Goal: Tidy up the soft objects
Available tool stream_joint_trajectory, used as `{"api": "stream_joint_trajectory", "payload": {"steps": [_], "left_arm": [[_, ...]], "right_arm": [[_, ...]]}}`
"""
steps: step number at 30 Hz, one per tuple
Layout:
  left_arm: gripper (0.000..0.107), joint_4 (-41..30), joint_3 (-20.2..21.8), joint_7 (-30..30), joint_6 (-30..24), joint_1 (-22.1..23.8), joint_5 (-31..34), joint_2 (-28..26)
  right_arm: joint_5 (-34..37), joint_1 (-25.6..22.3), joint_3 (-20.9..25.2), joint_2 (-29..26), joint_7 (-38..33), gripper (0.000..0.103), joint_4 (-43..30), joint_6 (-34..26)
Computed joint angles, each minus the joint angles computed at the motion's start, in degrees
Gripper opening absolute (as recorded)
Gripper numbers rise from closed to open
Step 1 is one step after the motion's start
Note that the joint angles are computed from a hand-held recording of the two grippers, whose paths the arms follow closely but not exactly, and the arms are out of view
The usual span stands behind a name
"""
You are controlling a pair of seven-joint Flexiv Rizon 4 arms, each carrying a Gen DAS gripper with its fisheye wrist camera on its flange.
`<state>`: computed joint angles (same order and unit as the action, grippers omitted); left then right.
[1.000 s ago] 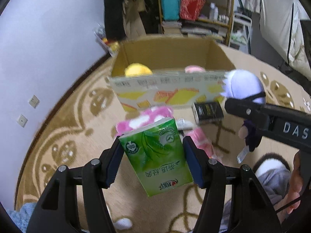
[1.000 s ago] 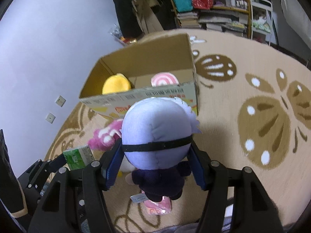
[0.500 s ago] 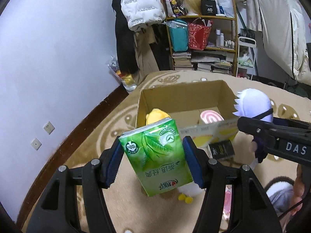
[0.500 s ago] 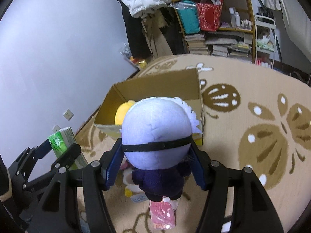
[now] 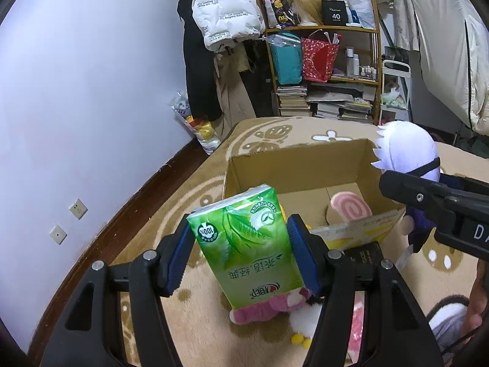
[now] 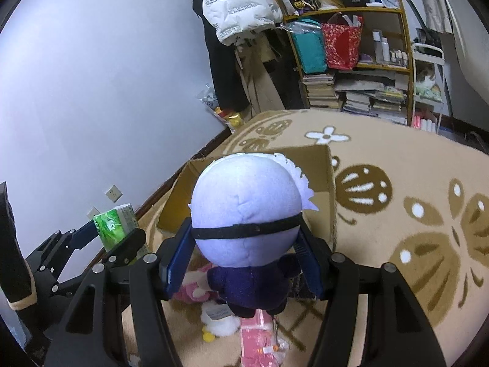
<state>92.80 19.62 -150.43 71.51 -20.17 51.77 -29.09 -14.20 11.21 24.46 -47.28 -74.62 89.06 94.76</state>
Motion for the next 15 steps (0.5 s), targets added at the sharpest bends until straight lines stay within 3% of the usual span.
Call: {"api": "stream_joint_trajectory", "payload": {"steps": [8,15], "left_arm": [[0.06,-4.12,0.87,0.61,-0.43,0.56,0.18,-2.66],[0.06,-4.98,0.71,3.28,3.01,3.18,-4.77,-4.36]], "right_arm": [[-0.81,1.39,-1.48,-1.64,-0.47,0.067,-3.53,0.81],[-1.19,2.26,-3.03,-2.69,-0.37,0.067,-5.75,-0.96]]}}
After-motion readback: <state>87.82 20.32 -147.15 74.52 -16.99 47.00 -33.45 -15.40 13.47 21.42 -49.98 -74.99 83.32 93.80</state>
